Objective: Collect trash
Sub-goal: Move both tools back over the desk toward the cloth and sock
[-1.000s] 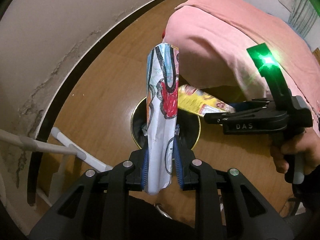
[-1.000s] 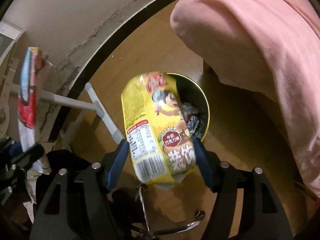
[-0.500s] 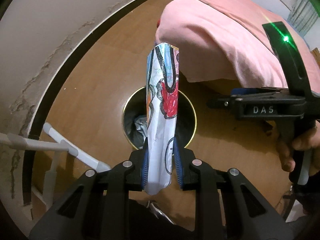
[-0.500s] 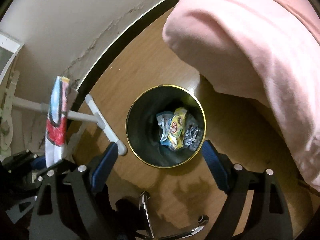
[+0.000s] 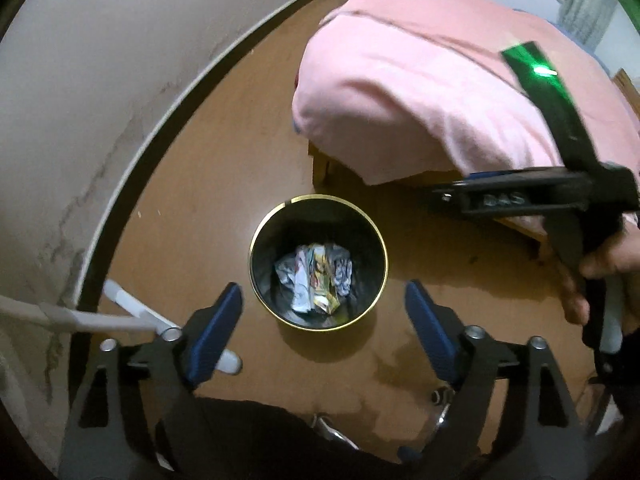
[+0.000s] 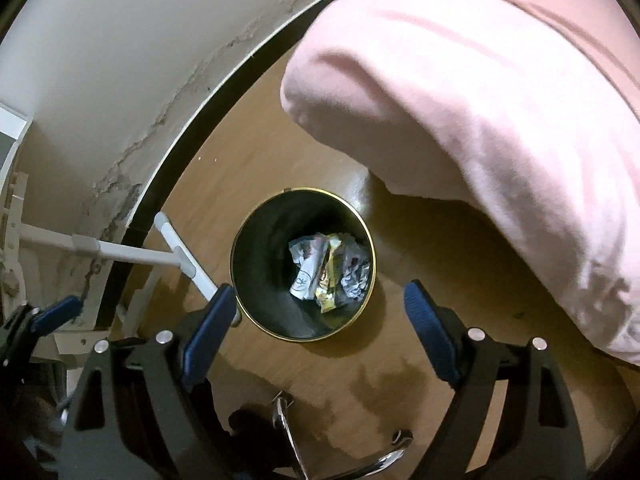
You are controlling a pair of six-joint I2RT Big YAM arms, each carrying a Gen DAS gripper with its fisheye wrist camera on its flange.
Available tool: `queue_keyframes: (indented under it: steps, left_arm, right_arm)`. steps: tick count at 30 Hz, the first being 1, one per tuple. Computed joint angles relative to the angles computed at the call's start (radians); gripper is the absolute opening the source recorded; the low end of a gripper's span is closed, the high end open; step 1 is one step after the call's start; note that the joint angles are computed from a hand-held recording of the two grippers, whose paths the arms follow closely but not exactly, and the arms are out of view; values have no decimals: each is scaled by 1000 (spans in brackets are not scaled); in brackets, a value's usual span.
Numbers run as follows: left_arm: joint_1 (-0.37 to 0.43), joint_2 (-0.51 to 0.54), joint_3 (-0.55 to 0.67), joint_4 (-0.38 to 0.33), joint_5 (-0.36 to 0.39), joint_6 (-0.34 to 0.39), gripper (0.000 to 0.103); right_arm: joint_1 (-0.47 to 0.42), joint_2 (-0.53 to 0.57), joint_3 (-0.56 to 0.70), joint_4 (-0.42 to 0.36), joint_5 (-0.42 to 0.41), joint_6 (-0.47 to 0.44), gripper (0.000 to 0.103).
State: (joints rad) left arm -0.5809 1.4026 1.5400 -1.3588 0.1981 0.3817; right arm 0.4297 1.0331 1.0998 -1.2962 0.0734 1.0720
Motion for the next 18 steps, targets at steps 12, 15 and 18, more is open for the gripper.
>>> queue_keyframes:
  steps: [12,15,18]
  left_arm:
    - [384,-150,198,-124,182,43,96]
    - [599,-141,239,-113,190,89,96]
    - [818,-93,298,-106,192,121,96]
  right_arm:
    - [258,212,513,-185,278,-56,86]
    - [321,343,689,-164,278,-135,86]
    - [382,528,929,-163,255,-243,86]
